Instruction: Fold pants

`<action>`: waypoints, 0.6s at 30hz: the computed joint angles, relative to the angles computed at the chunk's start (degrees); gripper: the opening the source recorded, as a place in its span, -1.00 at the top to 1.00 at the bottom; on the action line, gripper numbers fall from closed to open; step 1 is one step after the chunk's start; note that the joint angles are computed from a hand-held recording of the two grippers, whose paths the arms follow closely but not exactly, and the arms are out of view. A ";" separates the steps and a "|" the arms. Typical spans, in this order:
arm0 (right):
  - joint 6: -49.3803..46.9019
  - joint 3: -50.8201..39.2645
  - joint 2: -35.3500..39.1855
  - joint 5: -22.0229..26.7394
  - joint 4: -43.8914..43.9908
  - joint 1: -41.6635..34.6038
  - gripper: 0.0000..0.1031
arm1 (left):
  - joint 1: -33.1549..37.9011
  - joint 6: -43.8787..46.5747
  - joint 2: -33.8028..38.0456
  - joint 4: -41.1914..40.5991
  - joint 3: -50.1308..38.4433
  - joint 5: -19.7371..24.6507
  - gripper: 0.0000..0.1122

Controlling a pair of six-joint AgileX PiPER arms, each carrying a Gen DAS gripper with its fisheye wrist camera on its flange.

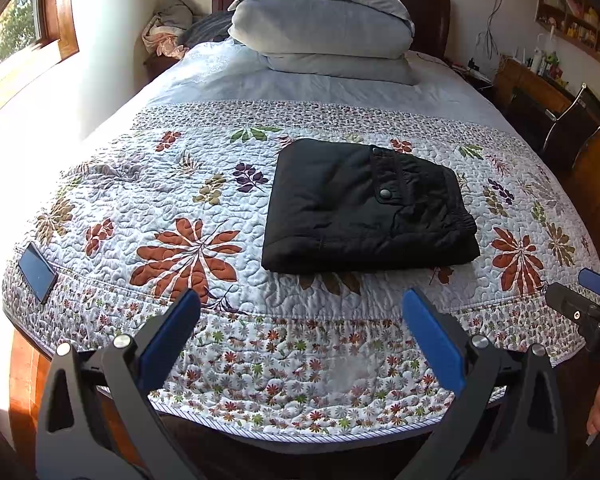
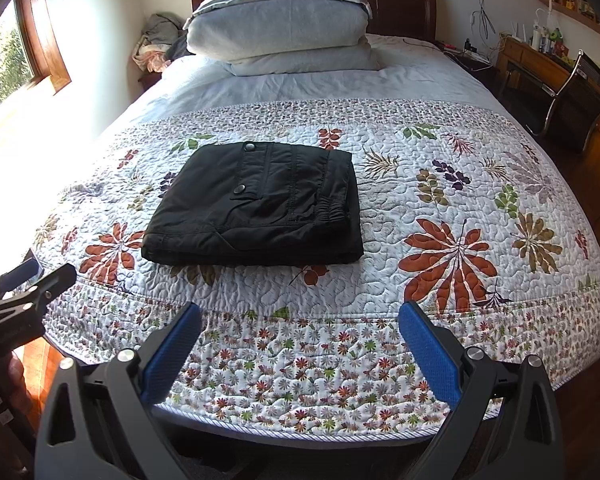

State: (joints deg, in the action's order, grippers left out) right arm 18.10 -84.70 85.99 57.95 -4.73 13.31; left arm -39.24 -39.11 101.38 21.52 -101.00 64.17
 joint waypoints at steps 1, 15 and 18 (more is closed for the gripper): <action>0.10 -0.06 0.03 0.02 -0.13 0.05 -0.93 | 0.01 0.03 0.01 0.02 -0.03 -0.01 -0.79; -0.03 0.22 0.04 -0.11 0.00 -0.02 -0.93 | 0.06 0.55 0.35 -0.14 -0.40 0.02 -0.79; -0.01 0.26 0.02 -0.11 -0.02 -0.03 -0.93 | 0.04 0.49 0.36 -0.14 -0.38 0.04 -0.79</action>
State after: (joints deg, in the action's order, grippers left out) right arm 18.08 -84.43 86.01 57.84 -4.74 13.29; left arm -39.20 -38.62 101.74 21.38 -101.39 64.21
